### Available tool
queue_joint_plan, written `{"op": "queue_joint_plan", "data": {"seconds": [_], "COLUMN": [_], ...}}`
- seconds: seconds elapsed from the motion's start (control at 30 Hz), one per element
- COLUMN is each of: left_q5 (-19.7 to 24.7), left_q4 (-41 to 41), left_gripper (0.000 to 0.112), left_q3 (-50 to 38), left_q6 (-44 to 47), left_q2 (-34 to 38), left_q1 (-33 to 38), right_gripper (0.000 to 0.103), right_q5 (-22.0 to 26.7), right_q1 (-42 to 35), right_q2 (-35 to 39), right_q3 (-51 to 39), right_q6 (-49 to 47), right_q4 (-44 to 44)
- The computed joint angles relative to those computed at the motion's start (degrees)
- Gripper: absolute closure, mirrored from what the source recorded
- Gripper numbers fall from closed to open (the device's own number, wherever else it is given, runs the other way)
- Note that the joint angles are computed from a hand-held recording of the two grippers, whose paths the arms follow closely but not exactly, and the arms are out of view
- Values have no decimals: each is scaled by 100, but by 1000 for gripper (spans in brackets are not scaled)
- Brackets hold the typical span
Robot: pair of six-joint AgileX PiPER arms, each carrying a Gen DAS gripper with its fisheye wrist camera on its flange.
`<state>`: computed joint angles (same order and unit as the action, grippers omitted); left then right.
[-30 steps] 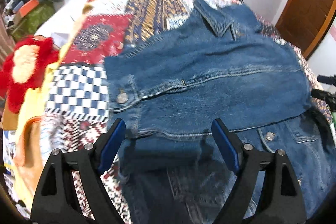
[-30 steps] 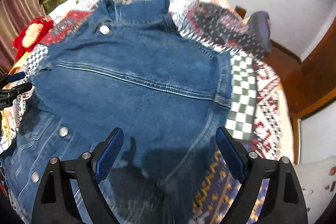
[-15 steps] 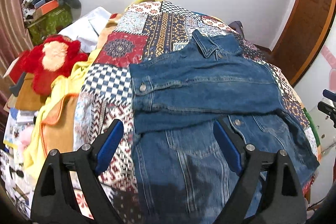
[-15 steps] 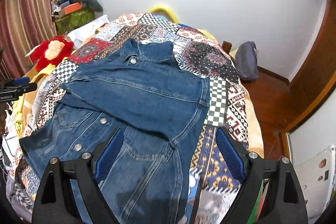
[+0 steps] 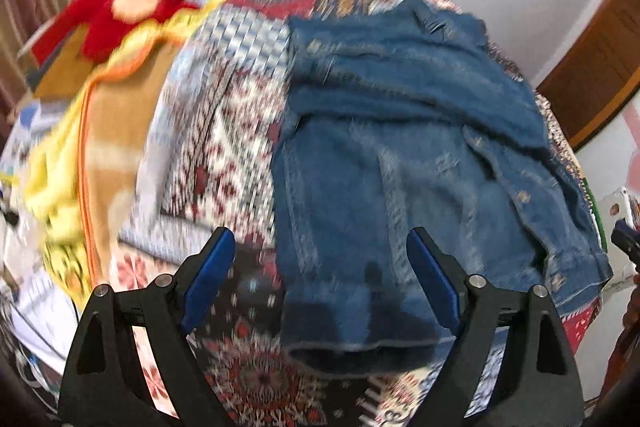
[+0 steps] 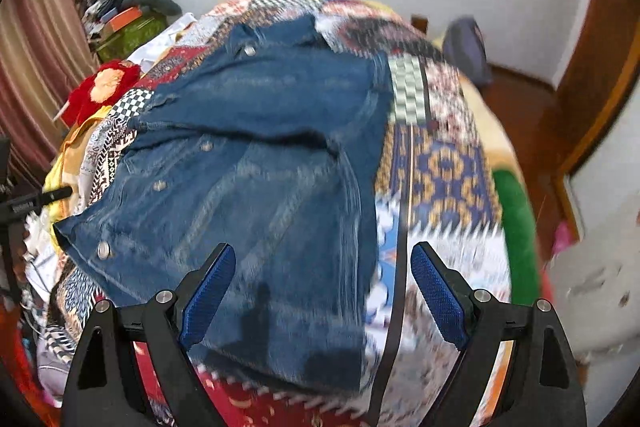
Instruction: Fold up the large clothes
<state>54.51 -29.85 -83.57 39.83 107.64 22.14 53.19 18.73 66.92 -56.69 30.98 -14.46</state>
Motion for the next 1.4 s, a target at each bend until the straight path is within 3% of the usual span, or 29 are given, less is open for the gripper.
{"op": "queue_joint_plan", "data": {"seconds": [0.13, 0.27, 0.33, 0.4, 0.47, 0.57, 0.6, 0.67, 0.73, 0.93, 1.03, 1.27, 1.4], "left_q5": [189, 482, 542, 669, 811, 757, 648, 527, 483, 460, 549, 715, 812], "left_q4": [-96, -686, -808, -976, -1068, -1134, -1093, -1056, -1071, -1157, -1274, -1784, -1716], "left_gripper": [25, 25, 25, 30, 47, 61, 65, 83, 90, 99, 100, 101, 101], "left_q3": [200, 415, 476, 536, 566, 713, 770, 815, 801, 417, 10, -1467, -2738], "left_q6": [-49, 108, 173, 294, 428, 596, 655, 764, 847, 964, 904, 688, 165], "left_q2": [212, 400, 418, 416, 406, 250, 157, 28, -53, -208, -144, 175, 747], "left_q1": [192, 501, 557, 604, 624, 584, 541, 499, 476, 266, 176, -86, -311], "right_gripper": [15, 15, 19, 32, 42, 56, 61, 71, 82, 90, 90, 92, 92], "right_q5": [-288, -544, -655, -821, -939, -1096, -1123, -1162, -1161, -1185, -1242, -1272, -1203], "right_q1": [-440, -706, -808, -1003, -1159, -1222, -1181, -1070, -1100, -919, -1066, -1371, -1589], "right_q2": [-398, -668, -756, -853, -945, -1007, -997, -947, -921, -700, -432, 645, 1350], "right_q3": [611, 1066, 1239, 1425, 1583, 1716, 1712, 1665, 1592, 967, 519, -1002, -2065], "right_q6": [-118, -209, -264, -565, -899, -1118, -993, -807, -875, -1024, -1527, -2274, -2498], "right_q4": [698, 1174, 1407, 1865, 2327, 2711, 2618, 2386, 2395, 1949, 2199, 2502, 2484]}}
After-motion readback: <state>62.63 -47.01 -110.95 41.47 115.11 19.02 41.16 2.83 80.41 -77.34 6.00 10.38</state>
